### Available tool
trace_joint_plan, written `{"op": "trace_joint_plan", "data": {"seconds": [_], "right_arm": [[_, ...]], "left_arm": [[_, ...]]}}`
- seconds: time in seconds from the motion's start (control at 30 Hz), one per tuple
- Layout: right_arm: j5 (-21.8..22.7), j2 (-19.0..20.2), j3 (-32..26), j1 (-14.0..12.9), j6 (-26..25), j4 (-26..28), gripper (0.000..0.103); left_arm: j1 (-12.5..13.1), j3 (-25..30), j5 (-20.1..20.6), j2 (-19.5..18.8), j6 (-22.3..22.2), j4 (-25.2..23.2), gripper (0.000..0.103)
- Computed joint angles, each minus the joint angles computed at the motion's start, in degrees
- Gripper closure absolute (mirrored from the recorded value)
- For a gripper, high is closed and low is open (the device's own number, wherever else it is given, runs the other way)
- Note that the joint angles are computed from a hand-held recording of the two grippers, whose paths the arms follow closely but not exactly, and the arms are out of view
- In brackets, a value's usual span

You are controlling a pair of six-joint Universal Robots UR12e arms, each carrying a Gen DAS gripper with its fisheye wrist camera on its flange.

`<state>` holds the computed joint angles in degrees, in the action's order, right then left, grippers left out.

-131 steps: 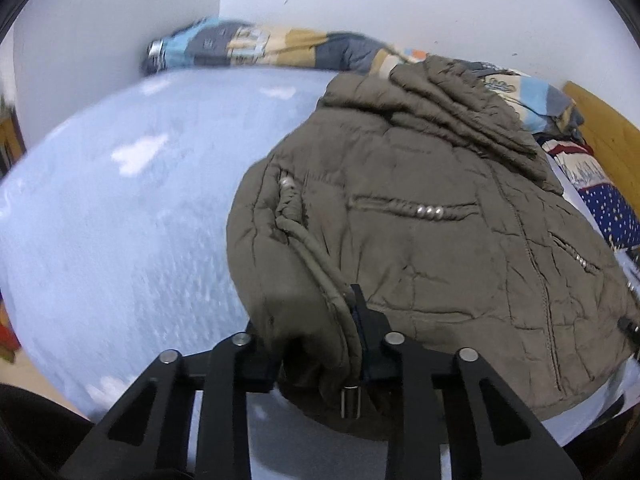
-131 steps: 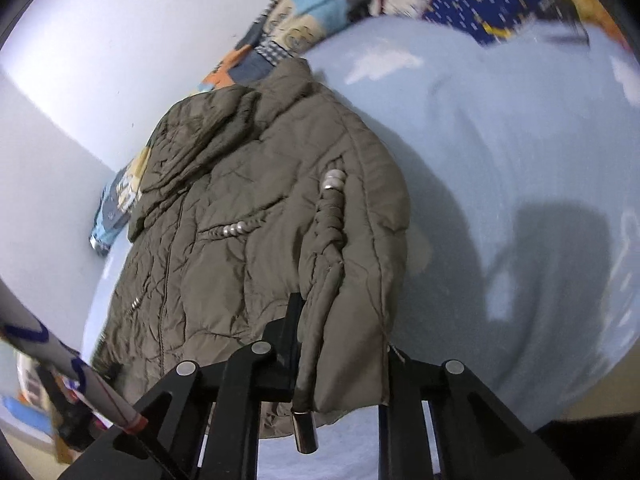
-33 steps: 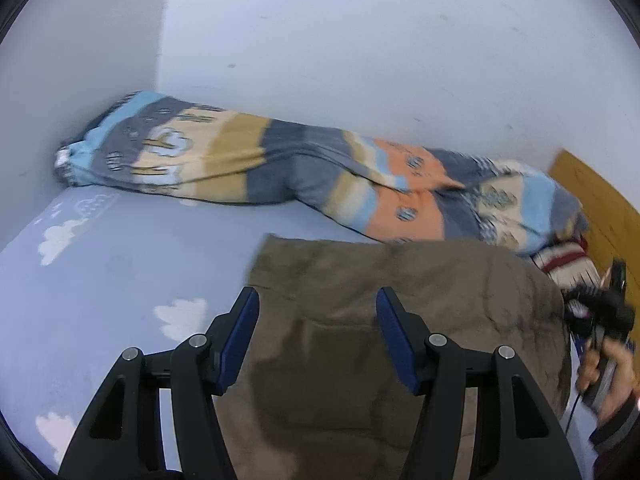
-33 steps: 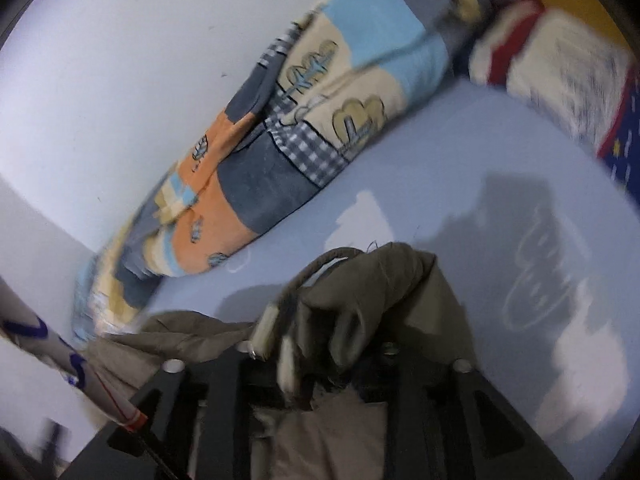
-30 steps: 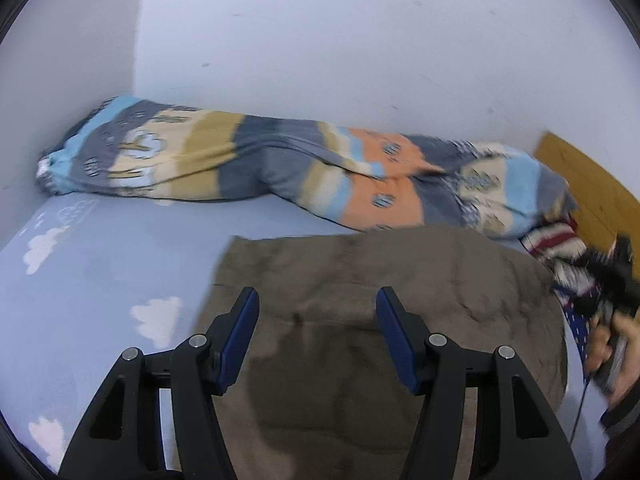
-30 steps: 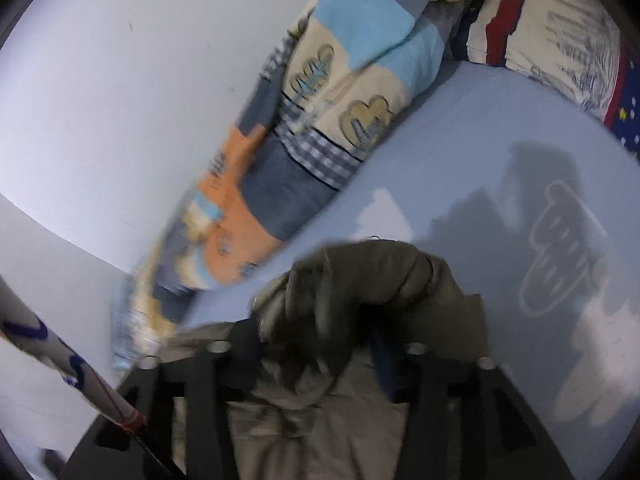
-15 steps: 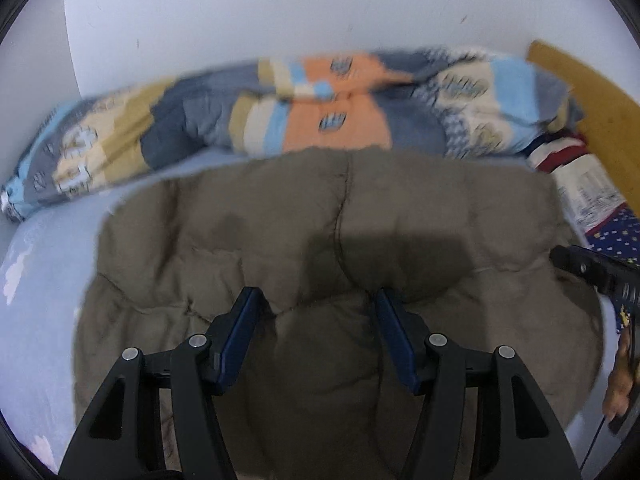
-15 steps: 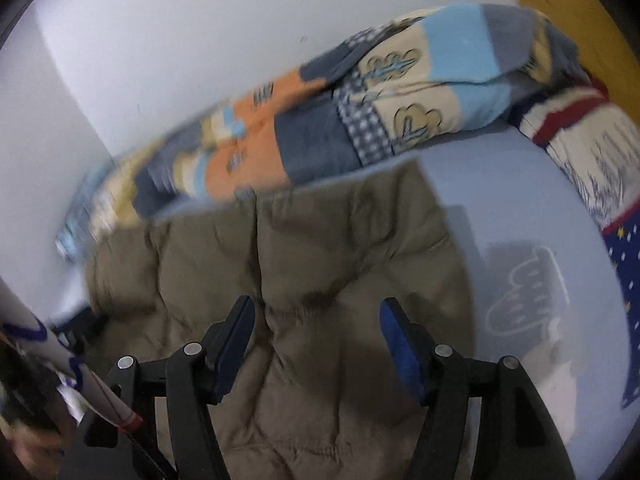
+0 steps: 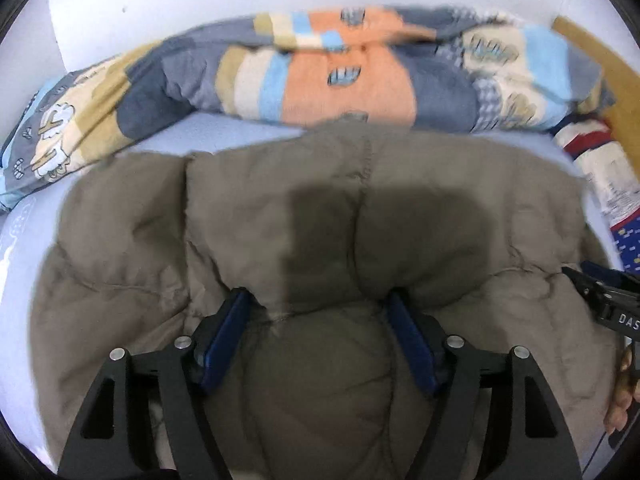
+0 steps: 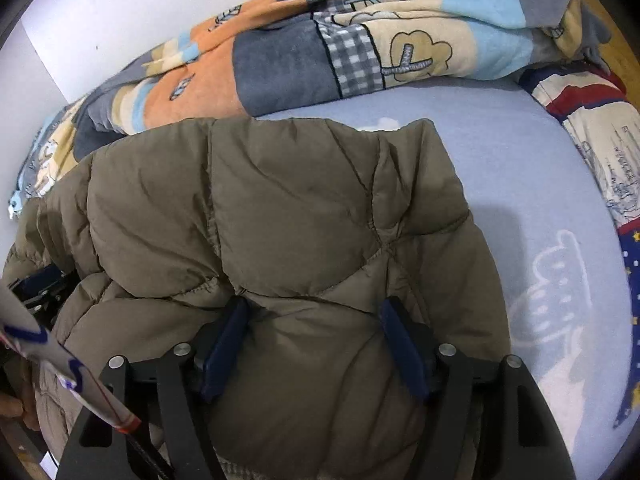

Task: Fold large clothes

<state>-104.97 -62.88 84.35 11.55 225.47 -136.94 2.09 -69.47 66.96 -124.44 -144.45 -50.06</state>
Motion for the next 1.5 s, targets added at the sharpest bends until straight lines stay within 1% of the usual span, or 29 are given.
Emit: {"op": "trace_joint_plan", "data": {"seconds": [0.03,0.1,0.13,0.17,0.2,0.27,0.3,0.37,0.43,0.47,0.5,0.53,0.57,0.6,0.63,0.7,0.73,0.8,0.87,0.9,1.03,1.1,1.2,1.27,1.33,1.37,1.43,1.47,1.5], "right_arm": [[-1.4,-0.5,-0.2,0.6,0.8,0.8,0.031],[-2.9,-2.2,1.6,1.7,1.1,-2.9,0.031],[-3.8,-3.5,2.9,2.6,1.0,-5.2,0.031],[-4.7,-4.2,3.4,3.2,1.1,-5.7,0.031],[-6.5,-5.5,4.6,4.3,1.5,-6.6,0.031],[-7.5,-7.5,6.9,5.9,2.6,-8.4,0.031],[-7.2,-8.9,8.4,6.8,3.8,-9.0,0.031],[-7.9,-10.1,10.0,8.3,6.0,-9.4,0.031],[-9.5,-11.2,12.0,10.5,7.9,-10.5,0.031],[-10.5,-11.2,12.1,11.3,8.5,-10.0,0.033],[-11.1,-11.2,12.1,11.8,8.8,-9.2,0.039],[-11.0,-11.1,11.9,12.1,9.3,-8.5,0.042],[-10.5,-10.8,11.7,12.2,9.7,-8.8,0.043],[-10.2,-10.5,11.6,12.1,9.9,-9.6,0.044],[-10.3,-9.9,11.3,12.1,9.8,-10.8,0.046],[-11.8,-8.7,10.1,12.3,8.3,-11.0,0.048],[-12.5,-8.0,9.3,12.3,7.5,-10.4,0.048],[-14.3,-6.5,7.9,12.3,5.7,-9.3,0.048],[-12.3,-5.7,7.9,11.3,5.7,-8.9,0.048],[-11.3,-5.5,8.1,10.8,6.3,-8.6,0.048],[-7.7,-5.0,8.9,9.1,7.3,-9.1,0.048],[-5.9,-4.7,8.8,8.3,7.8,-8.7,0.048],[-2.9,-4.7,9.3,7.4,8.6,-9.2,0.048],[-1.8,-5.1,10.1,7.0,9.4,-10.3,0.048],[-0.5,-6.2,11.0,6.7,10.5,-11.8,0.048],[-0.1,-7.0,11.9,6.5,11.4,-13.5,0.048],[-1.6,-8.5,13.7,6.5,13.5,-17.3,0.048],[-3.3,-9.4,14.4,6.6,14.3,-17.8,0.048],[-4.8,-9.9,14.6,6.7,15.0,-16.5,0.048]], "left_arm": [[0.9,-1.3,-2.4,1.2,0.1,-0.2,0.030],[3.4,-4.0,-7.4,3.7,1.5,0.0,0.030],[4.3,-5.5,-8.4,4.7,1.9,1.2,0.030],[5.3,-6.9,-9.2,5.7,2.7,2.3,0.030],[6.5,-8.5,-9.6,7.0,3.9,3.4,0.030],[8.4,-10.9,-9.3,8.7,3.9,5.9,0.030],[9.3,-11.7,-9.2,9.3,4.0,6.1,0.030],[11.4,-13.5,-9.4,10.9,4.0,6.2,0.030],[12.8,-15.0,-9.7,11.9,4.0,6.9,0.030],[13.5,-16.1,-9.7,12.4,3.2,8.4,0.030],[14.0,-17.3,-10.3,12.8,2.6,9.7,0.030],[14.3,-17.7,-10.5,12.8,2.4,10.3,0.030],[14.3,-18.5,-10.2,12.7,1.5,12.0,0.030],[14.2,-19.0,-9.8,12.4,0.2,13.7,0.030],[14.1,-19.1,-9.8,12.2,-0.4,14.1,0.030],[13.4,-17.9,-10.0,11.2,-0.4,12.4,0.030],[13.1,-17.6,-9.7,10.7,-0.2,12.4,0.030],[11.9,-17.5,-7.4,9.6,0.1,14.8,0.030],[11.2,-17.4,-5.3,8.8,0.5,15.7,0.030],[10.9,-17.0,-4.6,8.2,0.7,15.2,0.030],[10.4,-14.9,-2.9,6.8,0.1,11.8,0.026],[10.3,-13.5,-2.5,6.1,-0.8,8.7,0.025],[10.2,-13.4,-1.7,6.4,-0.7,8.2,0.025],[10.6,-13.2,-3.2,6.9,-1.4,7.3,0.025],[11.5,-12.9,-6.6,7.4,-3.2,6.7,0.025],[12.0,-12.9,-8.4,7.6,-4.7,7.5,0.025],[12.5,-13.1,-10.5,7.8,-6.5,9.5,0.025],[12.6,-13.1,-10.5,7.8,-6.8,10.3,0.025],[12.5,-13.1,-9.6,7.7,-6.9,10.8,0.025]]}}
